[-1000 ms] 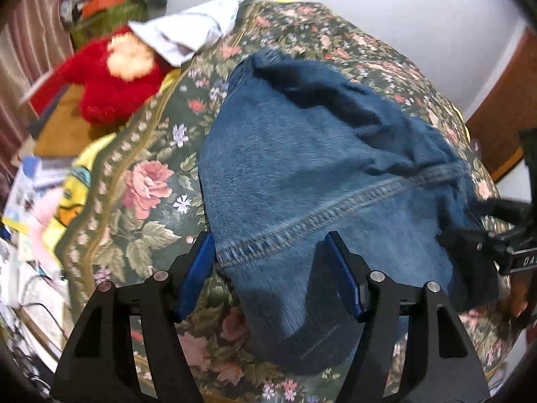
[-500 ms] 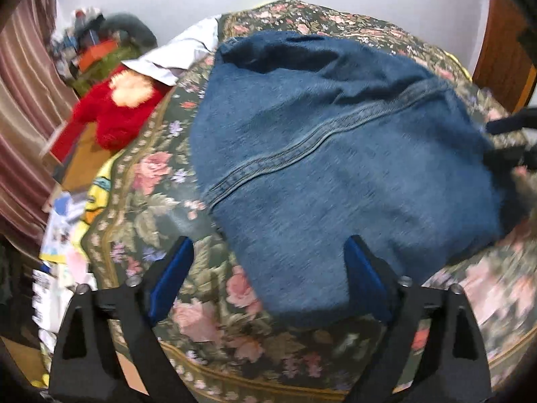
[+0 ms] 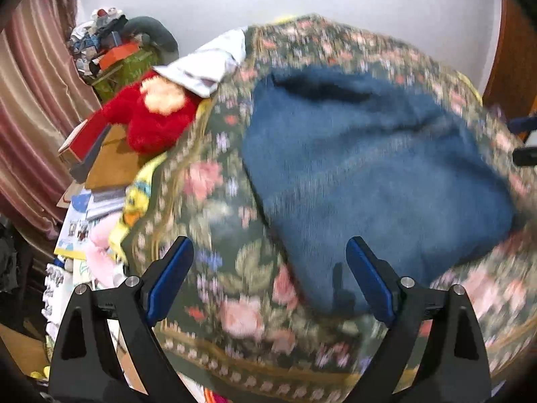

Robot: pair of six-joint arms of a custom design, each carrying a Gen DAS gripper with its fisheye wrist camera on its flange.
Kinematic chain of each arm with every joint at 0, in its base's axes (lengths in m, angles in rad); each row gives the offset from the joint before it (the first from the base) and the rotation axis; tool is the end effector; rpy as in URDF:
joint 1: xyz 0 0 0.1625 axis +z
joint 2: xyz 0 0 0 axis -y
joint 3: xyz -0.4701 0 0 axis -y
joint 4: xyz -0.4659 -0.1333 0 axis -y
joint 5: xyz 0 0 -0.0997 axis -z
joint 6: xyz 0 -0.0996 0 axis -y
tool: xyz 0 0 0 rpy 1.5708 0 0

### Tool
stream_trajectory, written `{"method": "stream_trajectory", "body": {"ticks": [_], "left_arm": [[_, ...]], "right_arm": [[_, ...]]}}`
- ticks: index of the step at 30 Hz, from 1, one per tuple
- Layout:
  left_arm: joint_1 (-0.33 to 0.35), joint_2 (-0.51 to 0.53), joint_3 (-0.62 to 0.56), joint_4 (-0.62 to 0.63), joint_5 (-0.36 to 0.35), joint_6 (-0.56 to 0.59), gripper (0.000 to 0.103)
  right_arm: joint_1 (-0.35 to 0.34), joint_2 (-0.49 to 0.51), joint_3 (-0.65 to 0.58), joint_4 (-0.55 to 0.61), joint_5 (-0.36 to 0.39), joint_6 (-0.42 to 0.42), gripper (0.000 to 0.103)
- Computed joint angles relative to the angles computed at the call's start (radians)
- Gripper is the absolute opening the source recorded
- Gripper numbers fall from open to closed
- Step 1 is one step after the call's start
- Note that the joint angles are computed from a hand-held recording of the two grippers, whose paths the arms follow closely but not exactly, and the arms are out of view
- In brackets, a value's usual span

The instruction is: Fold large clothes

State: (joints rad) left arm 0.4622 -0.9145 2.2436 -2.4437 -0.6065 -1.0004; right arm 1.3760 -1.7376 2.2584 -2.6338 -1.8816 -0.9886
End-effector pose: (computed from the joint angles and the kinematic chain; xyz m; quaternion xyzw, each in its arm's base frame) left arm -0.3184 -0.3990 -0.0123 0.1514 0.8561 -0.2939 0.3972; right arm 0.0118 -0.4716 0.3645 0.3297 -0.8939 0.1364 0.2713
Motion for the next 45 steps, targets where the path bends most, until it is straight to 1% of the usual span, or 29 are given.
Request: {"method": "stream_trajectory", "body": {"ticks": [1,3,7,8,10,13,15,17,19,21,22,23,26,27,28,30,31,34,40,44,45], "left_arm": [[0.006,0.004,-0.012,-0.014,0.010,0.018,0.093],[0.032,0.026,-0.053,-0.079,0.038,0.100,0.093],[0.085,0.086,-0.148,-0.132,0.090,0.211,0.093],[0.107,0.110,-0.180,-0.177,0.098,0.261,0.093],[0.138,0.137,-0.217,-0.229,0.095,0.308,0.093],[0.200,0.189,-0.296,-0.242,0.093,0.364,0.093],[0.231,0.212,-0.333,-0.225,0.076,0.380,0.093],[0.262,0.236,-0.367,-0.211,0.048,0.400,0.093],[0.289,0.256,-0.390,-0.224,0.021,0.426,0.094],[0.308,0.265,-0.403,-0.227,-0.008,0.414,0.095],[0.320,0.264,-0.409,-0.223,-0.035,0.405,0.096],[0.332,0.262,-0.415,-0.223,-0.058,0.396,0.096],[0.341,0.249,-0.413,-0.231,-0.091,0.370,0.096],[0.338,0.241,-0.406,-0.235,-0.096,0.362,0.096],[0.330,0.231,-0.397,-0.238,-0.095,0.349,0.092],[0.306,0.203,-0.378,-0.227,-0.082,0.324,0.090],[0.286,0.183,-0.362,-0.227,-0.066,0.313,0.090],[0.232,0.134,-0.319,-0.253,-0.014,0.300,0.090],[0.084,0.022,-0.211,-0.298,0.108,0.265,0.090],[-0.031,-0.030,-0.146,-0.336,0.185,0.266,0.090],[-0.069,-0.043,-0.126,-0.350,0.208,0.263,0.090]], "right_arm": [[0.007,0.005,-0.007,-0.007,0.015,0.012,0.094],[0.022,0.031,-0.026,-0.027,0.043,0.043,0.094],[0.049,0.122,-0.065,-0.091,0.049,0.107,0.094],[0.054,0.155,-0.082,-0.096,0.043,0.127,0.094],[0.060,0.201,-0.102,-0.100,0.026,0.151,0.094],[0.058,0.274,-0.127,-0.129,-0.005,0.150,0.094],[0.048,0.319,-0.139,-0.166,-0.034,0.126,0.094],[0.028,0.342,-0.150,-0.176,-0.041,0.104,0.094],[0.001,0.354,-0.167,-0.151,-0.031,0.097,0.094],[-0.024,0.357,-0.177,-0.141,-0.011,0.099,0.096],[-0.033,0.355,-0.183,-0.127,0.000,0.103,0.097],[-0.042,0.351,-0.189,-0.106,0.012,0.113,0.097],[-0.048,0.336,-0.202,-0.069,0.017,0.157,0.097],[-0.048,0.325,-0.206,-0.044,0.022,0.173,0.097],[-0.045,0.313,-0.205,-0.033,0.025,0.187,0.097],[-0.031,0.284,-0.185,-0.072,0.016,0.191,0.097],[-0.025,0.269,-0.177,-0.084,0.019,0.184,0.097],[-0.008,0.198,-0.146,-0.095,0.062,0.176,0.097],[0.025,0.011,-0.071,-0.095,0.213,0.182,0.097],[0.052,-0.135,-0.006,-0.112,0.334,0.173,0.097],[0.056,-0.165,0.008,-0.118,0.357,0.169,0.097]]}}
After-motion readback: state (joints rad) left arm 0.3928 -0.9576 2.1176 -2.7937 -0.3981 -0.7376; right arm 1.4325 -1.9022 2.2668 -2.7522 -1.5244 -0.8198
